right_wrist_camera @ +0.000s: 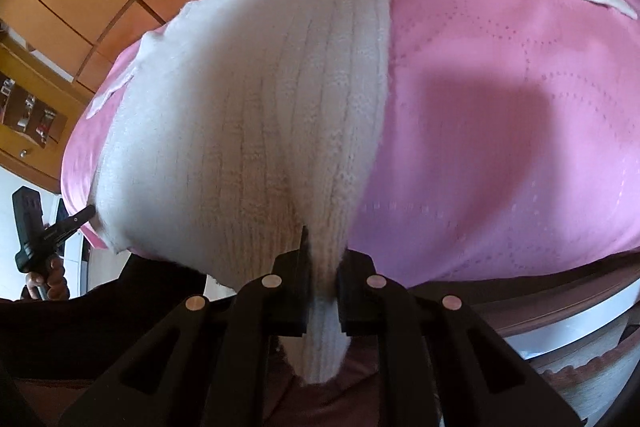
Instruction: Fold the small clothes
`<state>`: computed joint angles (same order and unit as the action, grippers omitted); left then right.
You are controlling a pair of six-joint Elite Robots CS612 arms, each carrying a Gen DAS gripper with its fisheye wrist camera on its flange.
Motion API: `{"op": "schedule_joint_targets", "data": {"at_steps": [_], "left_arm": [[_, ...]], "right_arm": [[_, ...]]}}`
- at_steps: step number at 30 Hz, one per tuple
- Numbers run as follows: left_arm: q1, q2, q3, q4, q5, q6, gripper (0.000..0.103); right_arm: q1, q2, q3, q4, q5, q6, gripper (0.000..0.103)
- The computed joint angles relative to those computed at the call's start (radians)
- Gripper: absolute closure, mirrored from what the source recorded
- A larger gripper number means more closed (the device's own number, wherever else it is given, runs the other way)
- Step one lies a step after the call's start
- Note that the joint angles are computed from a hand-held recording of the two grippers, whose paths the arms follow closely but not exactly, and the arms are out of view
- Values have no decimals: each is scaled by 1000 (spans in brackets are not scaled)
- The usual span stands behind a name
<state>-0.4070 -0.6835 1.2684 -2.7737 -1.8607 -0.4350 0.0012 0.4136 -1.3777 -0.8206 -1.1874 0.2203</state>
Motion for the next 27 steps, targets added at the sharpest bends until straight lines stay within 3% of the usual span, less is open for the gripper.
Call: {"op": "schedule_joint_targets", "data": {"at_steps": [2,3,4,5,9,11,16,21,23,27], "left_arm": [[1,-1,-12,-7,41,-14,94],[1,-2,-15,-18,62,-24,76],[0,3,-28,-39,93,-40,65],[-1,6,-32,-63,115,-51,54],[-16,48,-121,-91,159,-31,53],[-29,88,-200,-59,178,-3,53],[-52,173,-371,55,190,83,53],[-64,232,-484,159,210,109,46],[-63,247,-509,193,215,100,46],[-62,259,-527,209,223,97,36]], "right_arm": [[-3,-5,8,-9,-1,-2,79],[-8,-6,4,-21,-12,14,71],[-16,-3,-4,-34,-14,28,59],[-23,-1,-2,-70,-30,68,58],[-60,15,-12,-147,-99,214,57],[-84,25,-5,-201,-140,322,56],[-128,30,40,-327,-238,487,56],[-164,22,112,-401,-322,621,60],[-175,11,156,-426,-337,645,61],[-189,-15,229,-480,-377,684,61]]}}
